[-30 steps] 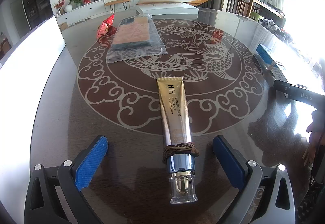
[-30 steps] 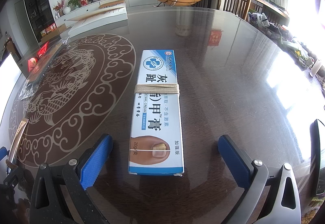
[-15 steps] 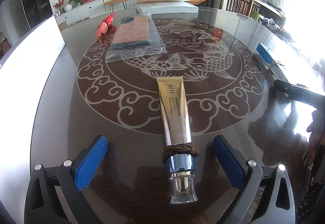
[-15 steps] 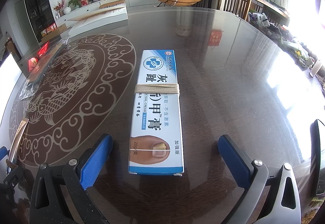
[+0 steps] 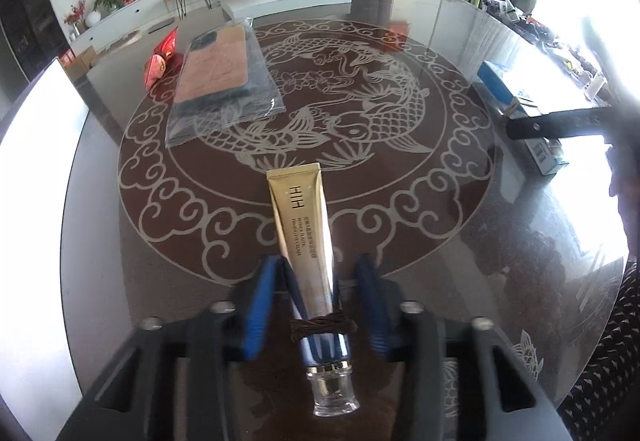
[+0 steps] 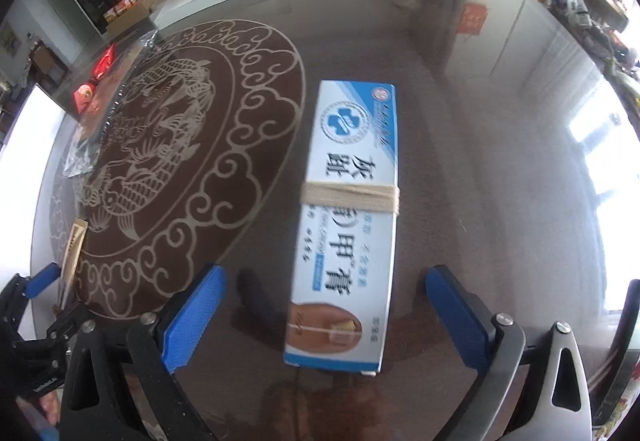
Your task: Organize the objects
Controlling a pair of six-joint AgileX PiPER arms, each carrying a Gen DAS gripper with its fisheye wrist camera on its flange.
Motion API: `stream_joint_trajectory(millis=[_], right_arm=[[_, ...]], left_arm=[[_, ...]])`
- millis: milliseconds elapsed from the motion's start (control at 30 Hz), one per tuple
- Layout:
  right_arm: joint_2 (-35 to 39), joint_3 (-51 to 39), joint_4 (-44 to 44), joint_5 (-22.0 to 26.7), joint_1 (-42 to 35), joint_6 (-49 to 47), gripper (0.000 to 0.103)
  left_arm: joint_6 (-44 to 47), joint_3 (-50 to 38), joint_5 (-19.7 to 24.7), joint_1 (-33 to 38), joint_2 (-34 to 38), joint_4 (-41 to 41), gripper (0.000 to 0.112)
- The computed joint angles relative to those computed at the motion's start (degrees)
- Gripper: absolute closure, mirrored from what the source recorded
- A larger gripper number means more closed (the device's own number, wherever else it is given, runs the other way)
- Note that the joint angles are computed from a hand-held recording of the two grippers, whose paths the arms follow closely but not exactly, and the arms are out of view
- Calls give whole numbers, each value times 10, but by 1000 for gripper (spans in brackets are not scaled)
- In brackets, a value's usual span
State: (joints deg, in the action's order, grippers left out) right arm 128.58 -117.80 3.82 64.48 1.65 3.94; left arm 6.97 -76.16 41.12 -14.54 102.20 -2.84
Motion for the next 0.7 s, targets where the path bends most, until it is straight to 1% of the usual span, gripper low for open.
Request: stream_joint_trajectory(millis=[33, 67, 100, 133, 167, 233, 267, 333, 400, 500, 600, 700], right_arm=[[6, -16, -25, 7, 6, 4, 52], [11, -30, -35, 20, 8, 7, 62], [9, -29, -21, 23, 3, 6, 62], [-5, -6, -7, 10, -1, 9, 62], [-29, 34, 4, -13, -4, 10, 62], [-83, 121, 68, -63, -15, -14, 62], [-102, 145, 97, -72, -20, -27, 62], [-138, 197, 154, -93, -20, -52, 62], [-165, 232, 191, -103, -10, -70, 62], [-182, 235, 217, -105, 23, -69, 62], [-179, 193, 230, -92, 70, -51, 62], [-151, 107, 245, -66, 133, -30, 62]], left_arm=[[13, 10, -5, 2, -8, -16, 87], [28, 32, -23, 8, -22, -37, 87], [50, 52, -37, 16, -34, -64, 87], [89, 73, -48, 32, -48, -109, 87], [132, 98, -63, 45, -65, -158, 87], [176, 137, -85, 63, -97, -204, 87], [199, 151, -88, 75, -111, -231, 87], [231, 167, -73, 103, -135, -283, 87], [258, 172, -48, 137, -157, -327, 87], [293, 176, -6, 194, -200, -377, 87], [321, 159, 58, 277, -241, -421, 87], [341, 128, 106, 373, -272, -441, 87]])
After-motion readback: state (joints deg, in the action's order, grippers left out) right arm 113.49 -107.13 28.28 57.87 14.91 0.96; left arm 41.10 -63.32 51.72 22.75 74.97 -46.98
